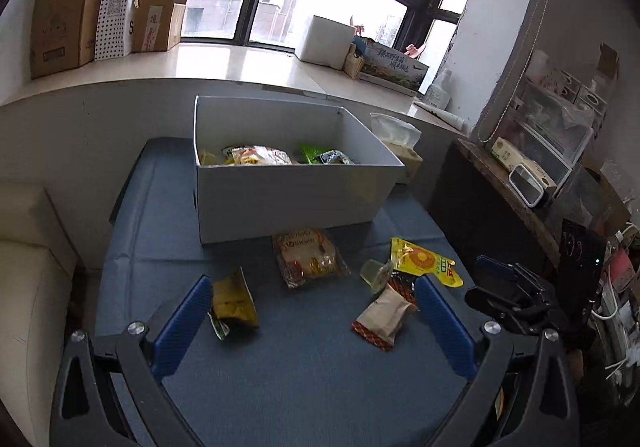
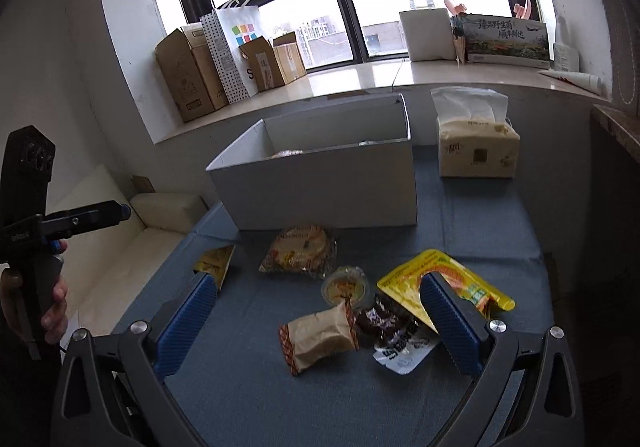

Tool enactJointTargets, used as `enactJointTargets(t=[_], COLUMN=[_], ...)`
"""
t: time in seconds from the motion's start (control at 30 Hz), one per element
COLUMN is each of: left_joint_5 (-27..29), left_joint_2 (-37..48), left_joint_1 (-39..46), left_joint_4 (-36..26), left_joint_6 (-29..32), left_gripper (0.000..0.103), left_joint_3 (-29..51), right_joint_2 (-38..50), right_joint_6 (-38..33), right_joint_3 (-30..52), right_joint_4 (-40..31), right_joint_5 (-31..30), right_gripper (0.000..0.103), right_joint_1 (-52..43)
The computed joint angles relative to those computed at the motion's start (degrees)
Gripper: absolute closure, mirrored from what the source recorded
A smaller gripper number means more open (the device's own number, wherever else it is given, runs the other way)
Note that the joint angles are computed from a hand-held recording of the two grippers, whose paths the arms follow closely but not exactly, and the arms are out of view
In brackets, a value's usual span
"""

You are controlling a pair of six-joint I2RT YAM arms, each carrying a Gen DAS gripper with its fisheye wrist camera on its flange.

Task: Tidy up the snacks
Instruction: 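Grasp the second jelly cup with the right tool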

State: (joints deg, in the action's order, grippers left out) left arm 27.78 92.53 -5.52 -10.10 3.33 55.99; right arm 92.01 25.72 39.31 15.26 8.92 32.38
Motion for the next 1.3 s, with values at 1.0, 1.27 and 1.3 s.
enactJointTargets(t=[1.0,1.27,1.3], left_joint_5=[-3.33,-11.14,-11.85], left_joint_2=[8.21,18.21,20.42], left_joint_1=[3.40,-1.08,-1.33], left_joint_4=[1.93,1.34,0.67], left_joint_6=[0.95,2.34,2.25], left_gripper=[0.000,0.000,0.000], left_joint_3=[-2.51,5.88,8.00], right_joint_2=[26.90,17.05,15.48], right_joint_6=[-12.85,-10.63,-10.59], right_joint_3=[22.88,16.80,15.71], right_joint_4=[-7.78,-4.37,-4.07], right_joint_5=[-2.52,-2.50,-2.71], right_gripper=[0.052,0.052,0.052], right_joint_1=[-4.13,-4.96,-5.00])
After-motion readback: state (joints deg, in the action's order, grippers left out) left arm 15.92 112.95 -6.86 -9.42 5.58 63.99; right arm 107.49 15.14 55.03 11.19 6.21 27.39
